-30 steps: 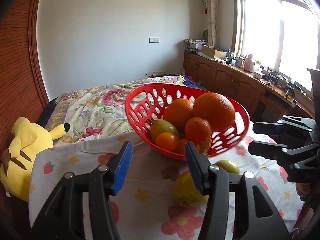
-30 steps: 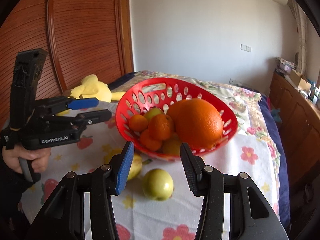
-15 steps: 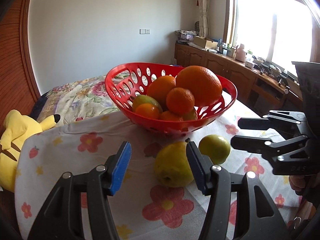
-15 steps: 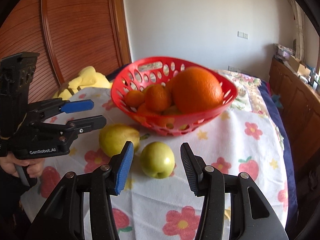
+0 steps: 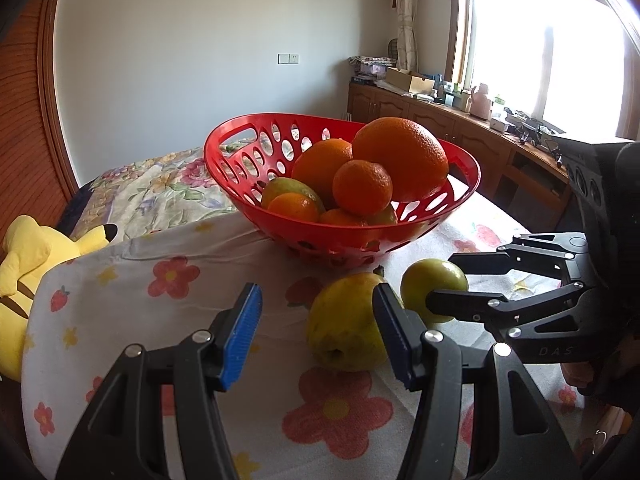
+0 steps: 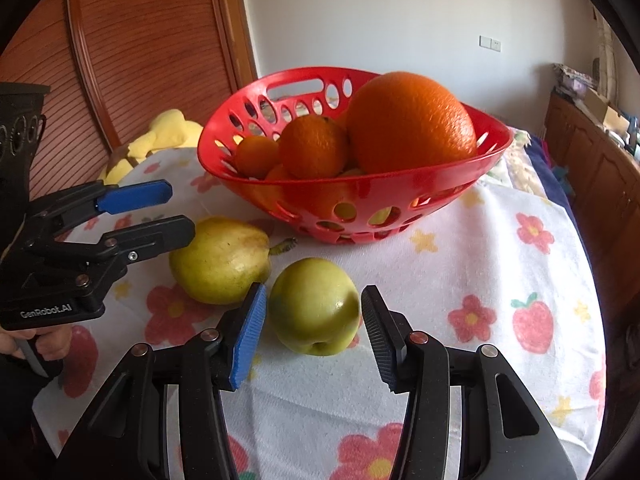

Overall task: Organize fruits
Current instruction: 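Move the right tool to the green apple while the left tool approaches the pear, then close the right tool on the green apple while the left tool grasps the yellow pear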

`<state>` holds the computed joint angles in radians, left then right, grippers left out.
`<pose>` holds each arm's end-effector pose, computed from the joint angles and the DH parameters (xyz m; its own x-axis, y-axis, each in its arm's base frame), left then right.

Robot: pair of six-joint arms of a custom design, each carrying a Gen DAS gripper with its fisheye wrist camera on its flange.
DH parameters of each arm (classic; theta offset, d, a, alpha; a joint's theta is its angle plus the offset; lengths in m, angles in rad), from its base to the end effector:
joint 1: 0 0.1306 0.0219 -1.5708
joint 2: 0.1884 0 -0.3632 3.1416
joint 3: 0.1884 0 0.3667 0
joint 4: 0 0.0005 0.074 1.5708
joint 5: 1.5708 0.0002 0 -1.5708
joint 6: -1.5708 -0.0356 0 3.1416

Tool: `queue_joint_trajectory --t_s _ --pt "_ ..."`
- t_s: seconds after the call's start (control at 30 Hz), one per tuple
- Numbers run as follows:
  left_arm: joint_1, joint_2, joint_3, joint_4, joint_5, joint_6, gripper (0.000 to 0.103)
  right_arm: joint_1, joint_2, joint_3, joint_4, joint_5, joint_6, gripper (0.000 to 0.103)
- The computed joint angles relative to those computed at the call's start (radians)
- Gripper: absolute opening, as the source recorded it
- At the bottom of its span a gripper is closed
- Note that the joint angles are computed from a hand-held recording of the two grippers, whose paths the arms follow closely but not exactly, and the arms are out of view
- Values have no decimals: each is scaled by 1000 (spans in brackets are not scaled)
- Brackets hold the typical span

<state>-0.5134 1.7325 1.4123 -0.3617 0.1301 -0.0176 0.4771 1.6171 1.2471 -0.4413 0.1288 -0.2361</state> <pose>0.5021 -0.2890 0.2873 -0.5388 0.3238 -0.7777 0.5843 0.8087 -0.0681 0.4673 0.2358 0.2718 -0.7145 -0.1082 -0.6912 -0.2157 0.9739 0.0705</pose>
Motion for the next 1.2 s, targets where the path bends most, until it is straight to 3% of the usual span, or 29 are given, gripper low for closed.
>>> queue_joint_trajectory --t_s 0.63,0.97,1.2 --pt "-3 4 6 -7 3 2 60 -12 13 9 -25 -53 -3 52" --pt "-19 8 30 -55 31 -15 60 -13 -62 -71 2 -42 -18 52" --pt "-35 30 68 -109 4 -23 60 -25 -110 -122 16 -23 -19 52"
